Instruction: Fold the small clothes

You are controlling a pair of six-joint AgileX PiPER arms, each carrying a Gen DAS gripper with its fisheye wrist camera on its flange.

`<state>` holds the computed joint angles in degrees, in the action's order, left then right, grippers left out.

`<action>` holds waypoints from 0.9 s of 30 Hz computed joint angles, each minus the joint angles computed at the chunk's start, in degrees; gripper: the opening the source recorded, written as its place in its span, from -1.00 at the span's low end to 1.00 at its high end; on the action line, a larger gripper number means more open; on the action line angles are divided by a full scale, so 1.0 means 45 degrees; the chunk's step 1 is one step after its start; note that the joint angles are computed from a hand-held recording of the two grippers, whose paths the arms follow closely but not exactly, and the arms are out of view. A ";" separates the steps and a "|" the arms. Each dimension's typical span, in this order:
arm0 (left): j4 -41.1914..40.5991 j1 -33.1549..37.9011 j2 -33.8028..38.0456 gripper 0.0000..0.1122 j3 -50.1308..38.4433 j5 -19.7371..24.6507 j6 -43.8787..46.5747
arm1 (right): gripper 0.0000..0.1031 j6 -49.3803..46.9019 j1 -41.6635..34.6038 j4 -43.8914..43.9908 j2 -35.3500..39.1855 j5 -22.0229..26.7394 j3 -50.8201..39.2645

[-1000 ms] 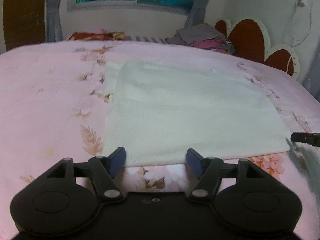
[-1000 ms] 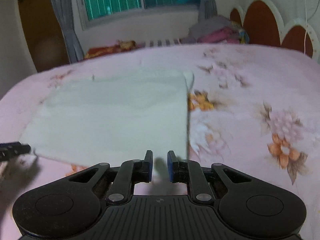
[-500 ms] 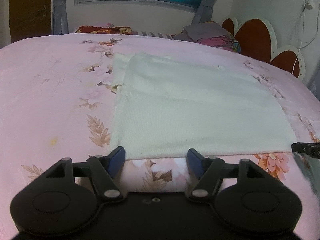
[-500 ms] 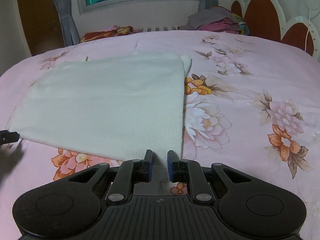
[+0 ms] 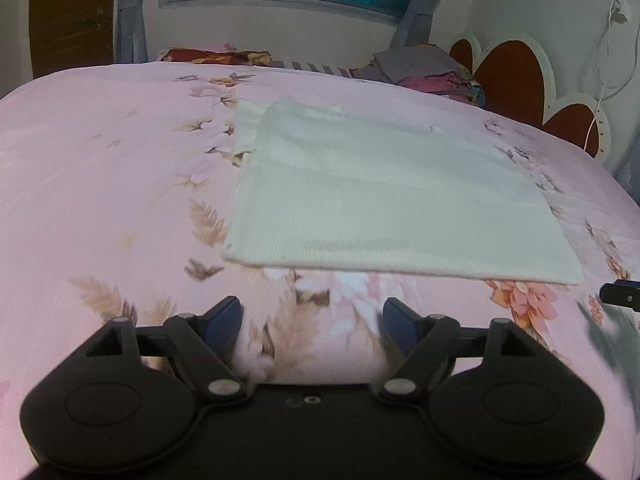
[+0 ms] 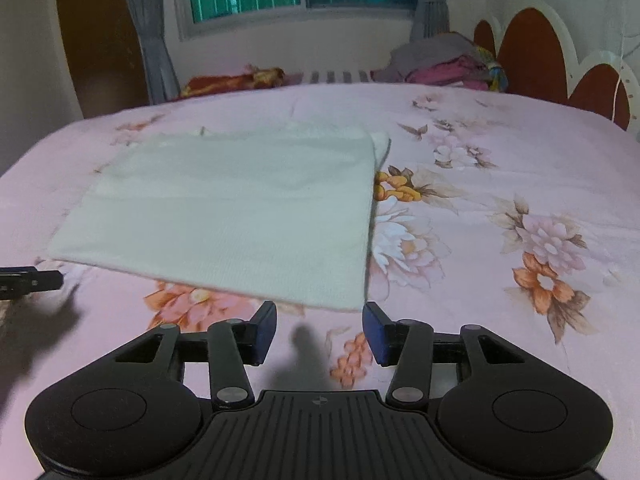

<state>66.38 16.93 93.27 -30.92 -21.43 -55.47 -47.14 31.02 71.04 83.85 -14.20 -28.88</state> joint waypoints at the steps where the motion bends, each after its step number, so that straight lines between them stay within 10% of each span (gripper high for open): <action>1: 0.0060 0.0087 -0.0173 0.37 0.0189 -0.0054 -0.0044 | -0.08 -0.0073 0.0156 0.0256 -0.0290 -0.0090 0.0230; 6: 0.1260 0.1073 -0.0916 0.28 0.1136 -0.1077 -0.1350 | -0.11 0.0631 0.0848 0.0350 -0.1620 -0.0507 0.1219; 9: 0.1863 0.2318 -0.0724 0.13 0.1590 -0.2767 -0.2488 | -0.59 0.1055 0.1347 0.0316 -0.2181 -0.0648 0.1532; 15: 0.1453 0.4297 0.2153 -0.01 0.0951 -0.6533 -0.5431 | -0.59 0.0973 0.1926 0.0612 -0.2402 -0.0795 0.1360; 23: -0.2621 0.1992 0.4455 -0.05 -0.1154 -0.6645 -0.5839 | -0.60 0.2907 0.0707 -0.1999 -0.0296 0.0165 -0.0740; 27: -0.4348 0.1066 0.5259 -0.06 -0.2232 -0.6449 -0.5230 | -0.98 0.4309 0.0045 -0.3775 0.1705 0.0822 -0.2934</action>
